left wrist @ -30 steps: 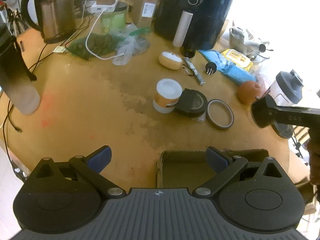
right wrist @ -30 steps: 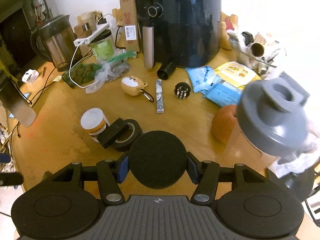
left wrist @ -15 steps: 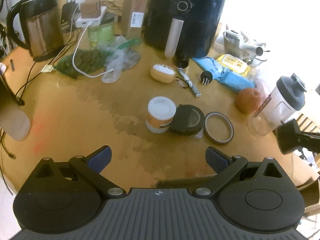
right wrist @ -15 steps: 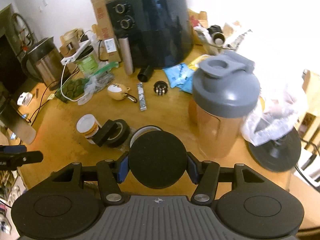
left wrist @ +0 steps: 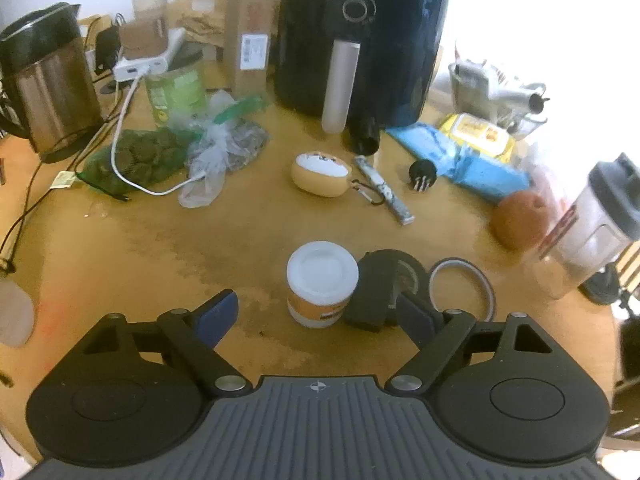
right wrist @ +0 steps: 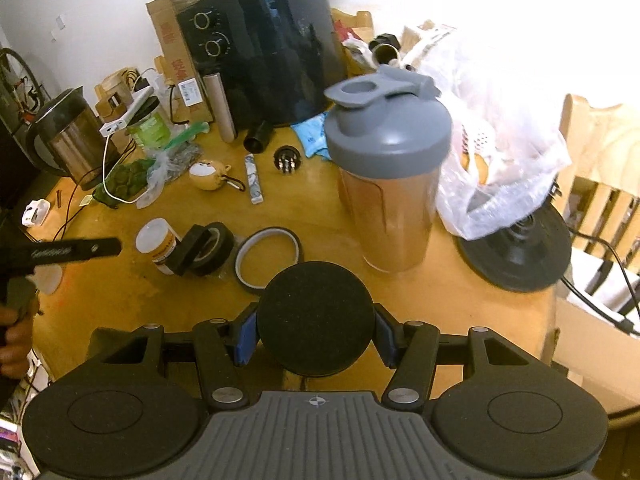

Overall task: Organize rigid objects
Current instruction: 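Lift the black round lid with the right tool and carry it back, then grasp the white-capped jar with the left tool while the right tool holds the black lid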

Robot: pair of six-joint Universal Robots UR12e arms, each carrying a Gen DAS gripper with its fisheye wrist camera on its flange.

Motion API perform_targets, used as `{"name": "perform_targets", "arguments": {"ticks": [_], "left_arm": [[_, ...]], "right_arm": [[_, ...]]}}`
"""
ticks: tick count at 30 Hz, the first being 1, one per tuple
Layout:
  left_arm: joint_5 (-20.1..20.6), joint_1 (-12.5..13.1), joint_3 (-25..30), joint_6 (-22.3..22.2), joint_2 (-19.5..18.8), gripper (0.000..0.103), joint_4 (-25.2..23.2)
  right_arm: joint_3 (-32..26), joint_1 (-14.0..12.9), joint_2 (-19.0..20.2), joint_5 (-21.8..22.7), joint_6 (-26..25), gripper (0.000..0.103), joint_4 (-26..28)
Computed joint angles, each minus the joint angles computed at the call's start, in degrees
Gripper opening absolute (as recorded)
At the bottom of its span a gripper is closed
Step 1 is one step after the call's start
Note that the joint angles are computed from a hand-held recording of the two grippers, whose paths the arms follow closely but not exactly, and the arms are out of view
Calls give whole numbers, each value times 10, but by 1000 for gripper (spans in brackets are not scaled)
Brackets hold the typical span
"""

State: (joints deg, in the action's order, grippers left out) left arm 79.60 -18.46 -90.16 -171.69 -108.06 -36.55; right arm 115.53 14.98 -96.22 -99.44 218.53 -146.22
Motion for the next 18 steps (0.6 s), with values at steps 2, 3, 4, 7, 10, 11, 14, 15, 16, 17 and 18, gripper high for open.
{"name": "perform_targets", "arguments": {"ticks": [2,3,4,7,10,11,14,15,16,17,18], "left_arm": [[6,-3,7,4,-10,87,2],[9,-4,10,6,-15,86,3],[12,-6,15,9,-19,85,1],[12,-8,25,13,-31,85,-5],[18,-12,35,21,-42,84,-10],[20,-13,38,23,-44,83,-11],[24,-15,45,28,-52,76,-18],[26,-16,48,29,-55,72,-22],[26,-16,52,31,-58,66,-28],[27,-16,55,32,-60,61,-33],[30,-17,57,33,-61,59,-37]], "right_arm": [[4,1,-5,-2,7,60,4],[6,2,-7,-3,11,60,6],[8,3,-10,-6,15,60,7],[14,6,-18,-14,28,60,14],[19,8,-24,-24,44,60,22],[20,9,-27,-27,50,60,25],[24,10,-33,-33,62,60,31],[25,11,-34,-36,65,60,33],[26,11,-36,-37,69,60,35],[27,11,-37,-39,72,60,36],[27,12,-38,-39,74,60,37]]}}
